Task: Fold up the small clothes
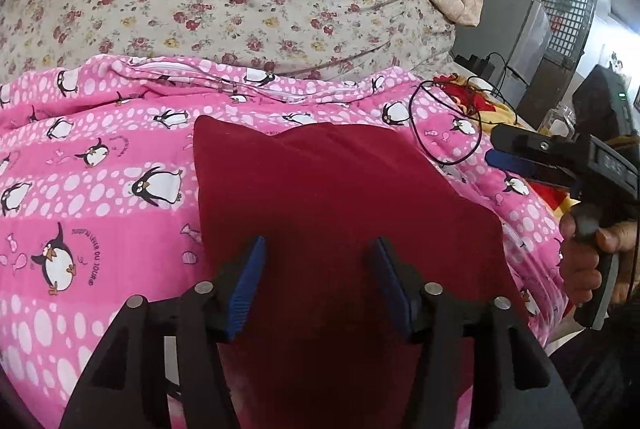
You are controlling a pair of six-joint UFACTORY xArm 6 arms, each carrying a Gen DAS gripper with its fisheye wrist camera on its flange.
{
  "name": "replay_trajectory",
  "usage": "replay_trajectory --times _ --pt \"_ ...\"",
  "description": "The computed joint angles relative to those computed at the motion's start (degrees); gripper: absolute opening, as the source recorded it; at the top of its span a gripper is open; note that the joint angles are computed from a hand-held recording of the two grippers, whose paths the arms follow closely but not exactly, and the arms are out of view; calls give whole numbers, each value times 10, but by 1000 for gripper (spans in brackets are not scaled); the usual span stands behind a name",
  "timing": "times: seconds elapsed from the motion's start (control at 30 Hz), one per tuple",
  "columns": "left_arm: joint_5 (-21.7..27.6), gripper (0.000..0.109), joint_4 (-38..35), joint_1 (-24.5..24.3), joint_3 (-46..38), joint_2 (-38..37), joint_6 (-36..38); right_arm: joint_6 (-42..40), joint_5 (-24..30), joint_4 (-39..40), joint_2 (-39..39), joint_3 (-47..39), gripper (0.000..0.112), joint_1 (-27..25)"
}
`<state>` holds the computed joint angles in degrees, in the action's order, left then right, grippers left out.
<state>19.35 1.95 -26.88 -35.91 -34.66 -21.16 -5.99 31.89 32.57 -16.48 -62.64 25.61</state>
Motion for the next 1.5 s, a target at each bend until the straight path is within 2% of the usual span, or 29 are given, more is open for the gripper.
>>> replay_trajectory --times 0.1,0.2,0.33,0.4,0.47,0.5,0.63,0.73,0.87,0.93,1.1,1.2,1.3,1.4,1.5 --pt "-34 59 -56 -6 14 -2 39 -17 14 79 7 -3 89 -16" --pt "-28 59 -54 -8 12 -7 42 -56 64 193 27 -15 89 -35" --pt "-8 59 -177 -6 10 -34 147 -65 97 246 56 -28 89 -37" --pt "0 59 -163 9 13 -44 126 -66 111 268 72 -33 89 -37" --pt "-7 59 -141 30 23 -54 79 -25 104 225 84 -36 89 -31" --pt "-8 59 -158 38 26 -56 77 -10 96 203 88 -35 89 -27" --pt "20 59 -320 56 24 -44 161 -39 106 238 101 -40 89 -29" --pt "49 60 -390 50 14 -26 217 -72 146 284 112 -54 91 -40" --pt "51 62 -426 45 19 -24 232 -80 172 257 123 -71 90 -41" --pt "59 62 -452 50 17 -24 248 -65 169 198 125 -75 80 -33" --pt "54 68 -462 51 18 -19 257 -102 144 185 113 -65 62 -21" --pt "47 75 -456 45 15 -12 263 -84 129 183 116 -57 63 -19" --pt "43 76 -462 43 13 -9 272 -86 115 171 116 -55 65 -12" --pt "77 76 -515 54 6 -13 320 -87 112 158 116 -57 65 -8" --pt "88 76 -593 64 6 -17 366 -88 119 161 117 -59 64 -12"
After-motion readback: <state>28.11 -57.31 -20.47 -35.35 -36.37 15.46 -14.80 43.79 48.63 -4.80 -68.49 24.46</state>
